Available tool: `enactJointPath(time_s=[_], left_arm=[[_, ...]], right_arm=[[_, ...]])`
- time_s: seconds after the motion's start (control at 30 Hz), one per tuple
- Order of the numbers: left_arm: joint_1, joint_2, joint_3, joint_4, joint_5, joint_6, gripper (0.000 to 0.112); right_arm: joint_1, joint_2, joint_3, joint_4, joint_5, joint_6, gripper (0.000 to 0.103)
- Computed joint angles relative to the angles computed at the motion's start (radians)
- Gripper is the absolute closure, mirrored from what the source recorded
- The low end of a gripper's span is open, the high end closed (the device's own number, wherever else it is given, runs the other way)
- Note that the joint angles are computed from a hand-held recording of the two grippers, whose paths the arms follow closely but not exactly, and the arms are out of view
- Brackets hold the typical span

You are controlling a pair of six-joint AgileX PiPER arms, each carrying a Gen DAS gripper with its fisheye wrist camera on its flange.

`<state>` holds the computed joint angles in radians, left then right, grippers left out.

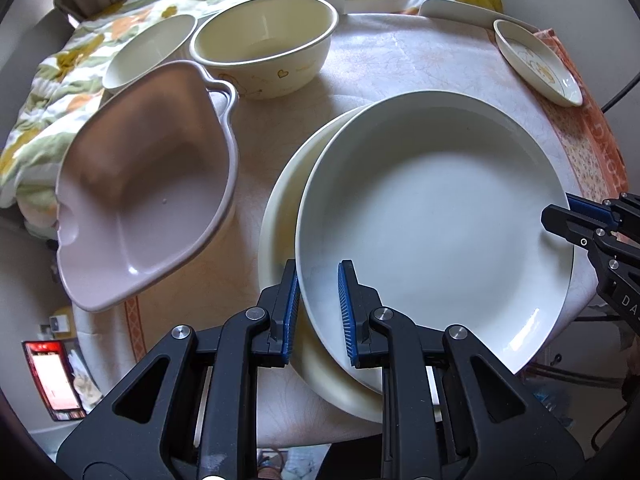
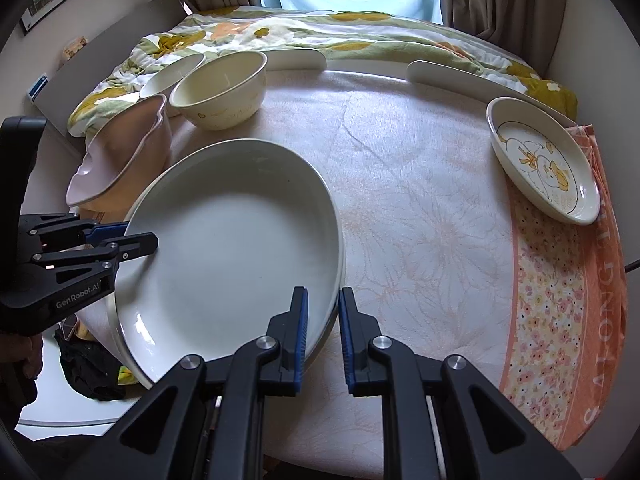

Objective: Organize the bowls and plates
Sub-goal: 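Carry the large white plate with both grippers onto the yellow lion plate, then open both grippers and release the white plate on the stack, then grasp the rim of the small white duck plate with both grippers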

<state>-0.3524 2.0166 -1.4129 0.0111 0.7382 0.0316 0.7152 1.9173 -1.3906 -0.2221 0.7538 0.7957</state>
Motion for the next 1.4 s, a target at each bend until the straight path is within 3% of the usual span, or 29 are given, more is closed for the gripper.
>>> enactJointPath(time_s=[0.37, 0.73, 0.87, 1.07, 1.1, 1.13, 1.17, 1.2, 1.23, 1.3, 1.4], left_arm=[[-0.085, -0.04, 0.042, 0.28, -0.012, -0.204, 0.096], [-0.066, -0.085, 0.054, 0.214, -0.009, -0.163, 0.096], [-0.04, -0.163, 0.058, 0.107, -0.019, -0.074, 0.096], [-0.01, -0.2, -0.07, -0.062, 0.044, 0.056, 0.094], [-0.003, -0.189, -0.101, -0.098, 0.059, 0.087, 0.092], [0.0, -0.171, -0.144, -0.137, 0.079, 0.118, 0.079], [0.002, -0.151, -0.184, -0.173, 0.097, 0.144, 0.04], [0.005, -0.142, -0.204, -0.205, 0.098, 0.169, 0.02], [0.008, -0.14, -0.211, -0.26, 0.074, 0.21, 0.01], [-0.011, -0.114, -0.279, -0.296, 0.092, 0.239, 0.01], [-0.05, 0.032, -0.528, -0.33, 0.239, 0.274, 0.01]], right_arm=[[-0.002, -0.001, 0.002, 0.0, -0.003, -0.001, 0.089], [-0.005, -0.021, 0.019, 0.01, -0.017, 0.002, 0.089], [0.007, -0.06, 0.014, -0.019, 0.01, 0.041, 0.089], [0.003, -0.173, 0.017, -0.088, 0.057, 0.167, 0.089], [0.001, -0.2, 0.025, -0.11, 0.066, 0.199, 0.085], [0.004, -0.217, 0.028, -0.133, 0.082, 0.224, 0.066], [0.008, -0.233, 0.031, -0.164, 0.101, 0.253, 0.05], [0.014, -0.248, 0.037, -0.2, 0.116, 0.29, 0.013], [0.018, -0.271, 0.053, -0.237, 0.125, 0.329, 0.0], [0.024, -0.314, 0.091, -0.295, 0.135, 0.395, 0.0], [0.015, -0.372, 0.159, -0.353, 0.166, 0.471, 0.0]])
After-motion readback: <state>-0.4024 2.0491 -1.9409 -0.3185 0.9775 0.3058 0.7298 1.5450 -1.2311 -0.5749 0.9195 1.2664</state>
